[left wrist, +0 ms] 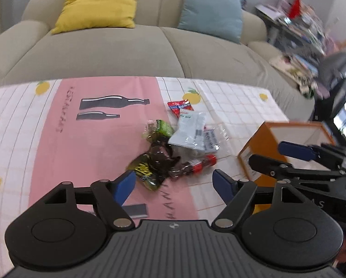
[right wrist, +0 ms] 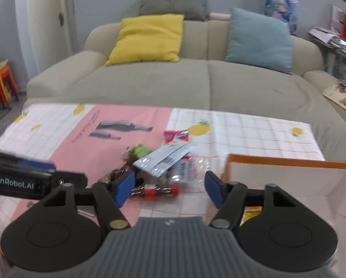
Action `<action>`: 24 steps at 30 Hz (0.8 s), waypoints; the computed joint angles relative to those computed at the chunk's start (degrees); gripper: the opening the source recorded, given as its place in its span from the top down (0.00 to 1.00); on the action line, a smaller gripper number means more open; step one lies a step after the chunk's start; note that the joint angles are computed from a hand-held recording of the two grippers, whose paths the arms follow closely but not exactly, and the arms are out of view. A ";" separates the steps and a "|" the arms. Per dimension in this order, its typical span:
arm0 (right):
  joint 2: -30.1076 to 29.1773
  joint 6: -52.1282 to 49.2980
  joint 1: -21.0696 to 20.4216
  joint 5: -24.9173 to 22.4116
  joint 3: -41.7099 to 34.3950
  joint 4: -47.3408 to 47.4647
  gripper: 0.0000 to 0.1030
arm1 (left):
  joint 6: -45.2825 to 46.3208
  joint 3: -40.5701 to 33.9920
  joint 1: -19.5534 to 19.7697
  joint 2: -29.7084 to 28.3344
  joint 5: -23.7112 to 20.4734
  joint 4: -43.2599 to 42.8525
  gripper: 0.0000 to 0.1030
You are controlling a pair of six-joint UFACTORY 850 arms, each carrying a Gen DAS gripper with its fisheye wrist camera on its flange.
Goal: Organize snacks
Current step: 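Move both grippers back over the remaining snacks on the table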
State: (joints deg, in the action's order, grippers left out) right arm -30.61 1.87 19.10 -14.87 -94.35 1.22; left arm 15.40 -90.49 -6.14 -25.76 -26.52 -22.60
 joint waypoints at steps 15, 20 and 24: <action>-15.14 15.51 -0.59 -16.82 -18.00 6.59 0.44 | 13.11 -11.83 1.28 -12.73 -3.86 0.96 0.18; -18.81 20.53 -1.23 -19.68 -22.86 7.96 0.45 | 16.38 -15.99 1.48 -16.23 -6.04 -1.79 0.19; -21.95 20.97 -1.67 -22.21 -27.59 10.64 0.45 | 16.54 -19.69 1.50 -19.29 -8.32 -3.58 0.19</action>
State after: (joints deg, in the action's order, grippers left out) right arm -52.56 22.84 17.43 -37.08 -121.94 11.86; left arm 31.95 -110.18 -4.64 -45.05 -34.84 -26.18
